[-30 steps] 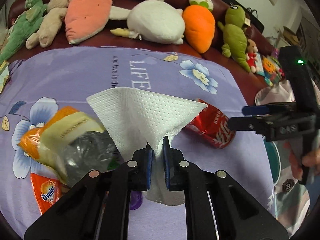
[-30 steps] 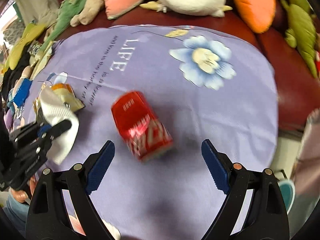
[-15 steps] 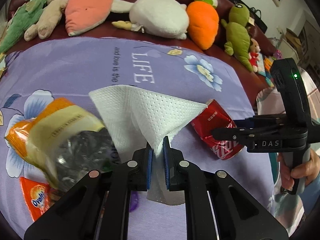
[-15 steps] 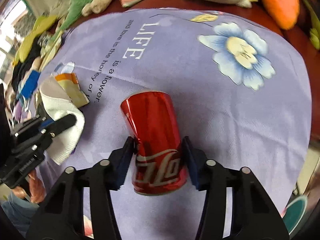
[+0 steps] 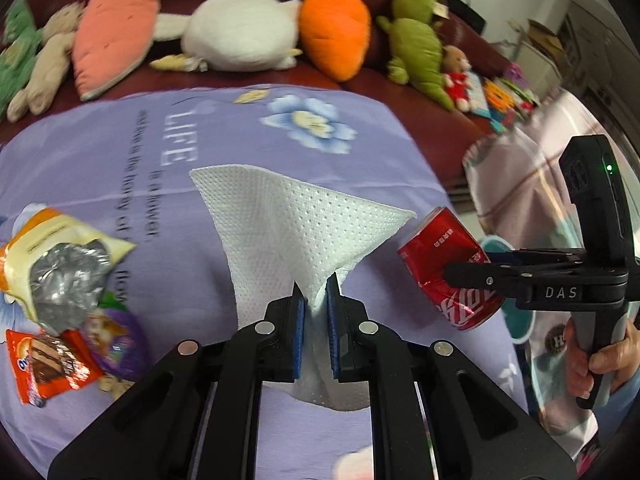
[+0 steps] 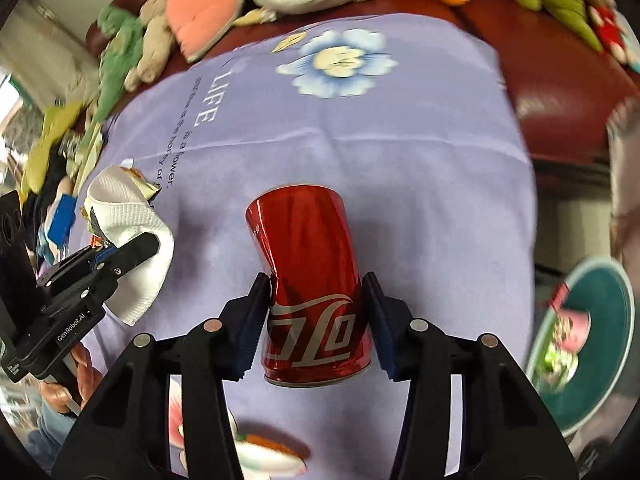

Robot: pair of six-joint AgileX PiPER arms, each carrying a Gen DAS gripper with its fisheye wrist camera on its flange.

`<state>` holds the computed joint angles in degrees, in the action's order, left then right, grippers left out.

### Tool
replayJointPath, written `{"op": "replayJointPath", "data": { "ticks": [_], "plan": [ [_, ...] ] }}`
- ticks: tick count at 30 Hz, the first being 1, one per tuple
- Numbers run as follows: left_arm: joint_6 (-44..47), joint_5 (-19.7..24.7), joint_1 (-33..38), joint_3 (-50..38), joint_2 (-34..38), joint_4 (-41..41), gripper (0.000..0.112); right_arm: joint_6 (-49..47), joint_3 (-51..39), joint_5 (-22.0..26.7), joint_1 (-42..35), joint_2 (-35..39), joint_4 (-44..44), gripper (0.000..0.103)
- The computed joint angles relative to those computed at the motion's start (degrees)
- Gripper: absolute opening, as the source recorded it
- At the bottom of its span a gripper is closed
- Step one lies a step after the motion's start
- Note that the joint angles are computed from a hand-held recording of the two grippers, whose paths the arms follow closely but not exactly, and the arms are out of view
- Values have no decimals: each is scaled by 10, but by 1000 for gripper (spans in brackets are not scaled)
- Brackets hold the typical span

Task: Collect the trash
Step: 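Carry the napkin and cola can over the teal bucket and open both tools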

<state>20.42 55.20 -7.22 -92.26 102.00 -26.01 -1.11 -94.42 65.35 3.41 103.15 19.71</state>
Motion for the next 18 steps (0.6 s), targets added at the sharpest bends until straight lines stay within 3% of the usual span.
{"op": "replayJointPath", "data": {
  "ticks": [8,18],
  "plan": [
    [-51,6,-100,-8,-16,37,11,-70,141,-19,-127,-133,81,45],
    [-127,39,-255,-109,49,85,11,-204,211,30,-378,-215,150,45]
  ]
}}
